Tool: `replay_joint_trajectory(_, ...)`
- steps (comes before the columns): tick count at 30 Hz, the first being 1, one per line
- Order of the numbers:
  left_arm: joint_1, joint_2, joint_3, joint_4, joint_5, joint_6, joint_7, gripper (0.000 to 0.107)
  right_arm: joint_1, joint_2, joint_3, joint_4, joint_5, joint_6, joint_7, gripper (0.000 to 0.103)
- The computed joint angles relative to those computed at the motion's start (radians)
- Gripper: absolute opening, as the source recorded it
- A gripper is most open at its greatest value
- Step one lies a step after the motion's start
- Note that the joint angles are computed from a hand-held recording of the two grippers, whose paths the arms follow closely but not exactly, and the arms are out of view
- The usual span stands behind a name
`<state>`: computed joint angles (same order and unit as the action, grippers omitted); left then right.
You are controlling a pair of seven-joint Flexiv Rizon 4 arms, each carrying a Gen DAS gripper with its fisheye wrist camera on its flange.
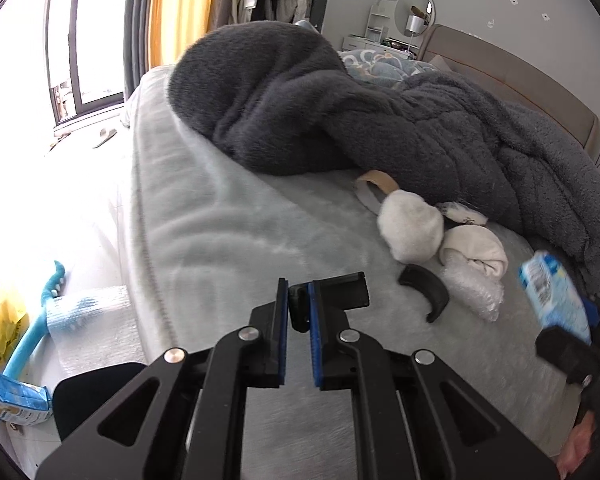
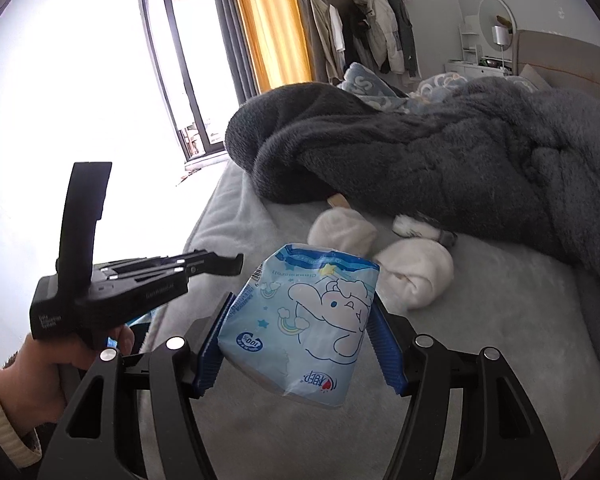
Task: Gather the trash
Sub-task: 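Carry the wipes pack in the right tool to the bin while the left tool moves over it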
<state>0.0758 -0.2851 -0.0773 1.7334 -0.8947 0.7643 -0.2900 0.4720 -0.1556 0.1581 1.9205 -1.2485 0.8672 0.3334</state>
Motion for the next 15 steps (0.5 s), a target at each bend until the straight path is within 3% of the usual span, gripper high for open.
replay_joint_trajectory(15,0.08,-0.065,0.019,-0.108,0.04,-0.032,-0.027,0.011,0.067,-0.147,-0.062,-0.219,0.018,0.051,-0.12,0.065)
